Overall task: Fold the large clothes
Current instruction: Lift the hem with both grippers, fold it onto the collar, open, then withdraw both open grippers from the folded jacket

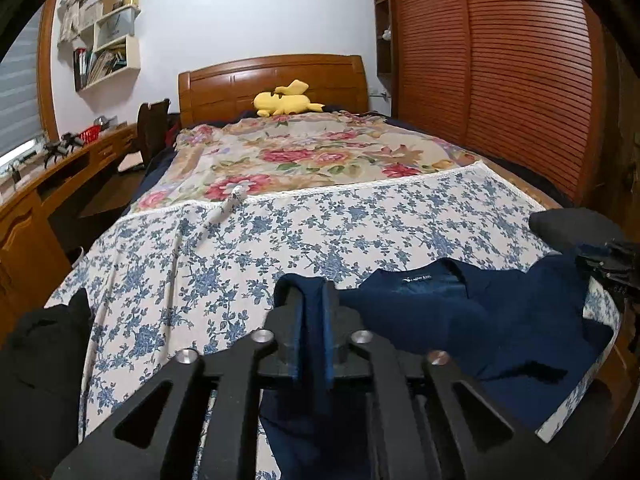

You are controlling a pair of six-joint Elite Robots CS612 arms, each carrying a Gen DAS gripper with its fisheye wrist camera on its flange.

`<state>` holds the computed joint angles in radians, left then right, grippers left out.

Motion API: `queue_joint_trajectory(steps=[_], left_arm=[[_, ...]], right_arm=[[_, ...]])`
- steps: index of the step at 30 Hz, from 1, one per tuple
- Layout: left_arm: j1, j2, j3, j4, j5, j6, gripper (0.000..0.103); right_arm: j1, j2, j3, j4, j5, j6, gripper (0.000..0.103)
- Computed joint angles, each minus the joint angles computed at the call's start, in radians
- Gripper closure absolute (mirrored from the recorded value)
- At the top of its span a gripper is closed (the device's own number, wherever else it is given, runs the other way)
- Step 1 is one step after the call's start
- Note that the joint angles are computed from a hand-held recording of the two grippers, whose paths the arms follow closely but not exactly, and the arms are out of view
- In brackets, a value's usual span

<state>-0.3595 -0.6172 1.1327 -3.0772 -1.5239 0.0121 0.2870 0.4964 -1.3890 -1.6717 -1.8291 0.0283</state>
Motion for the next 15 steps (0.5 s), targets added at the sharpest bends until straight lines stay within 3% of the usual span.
queue_joint_trajectory(steps=[1, 2, 4, 6, 7, 15], left_arm=[[-0.002, 0.001, 0.004, -0.012, 0.003, 0.007, 0.074], [-0.003, 0.001, 0.013, -0.036, -0.001, 0.014, 0.06], [-0.003, 0.002, 0.019, -0.055, -0.019, 0.017, 0.052], [-0.003, 0.006, 0.025, -0.068, -0.052, 0.008, 0.029], [-0.001, 0.01, 0.023, -0.074, -0.064, 0.004, 0.024], [0.002, 0.047, 0.029, -0.124, -0.146, -0.034, 0.024]], right_arm=[[0.002, 0.002, -0.004, -0.002, 0.001, 0.003, 0.056], [0.004, 0.002, -0.01, 0.0, 0.005, 0.007, 0.055], [-0.002, 0.008, 0.002, -0.021, 0.036, 0.006, 0.054], [0.0, 0.009, 0.008, -0.022, 0.059, -0.003, 0.054], [0.004, 0.007, 0.011, -0.018, 0.069, -0.008, 0.054], [0.016, 0.006, 0.037, 0.009, 0.156, -0.054, 0.054]])
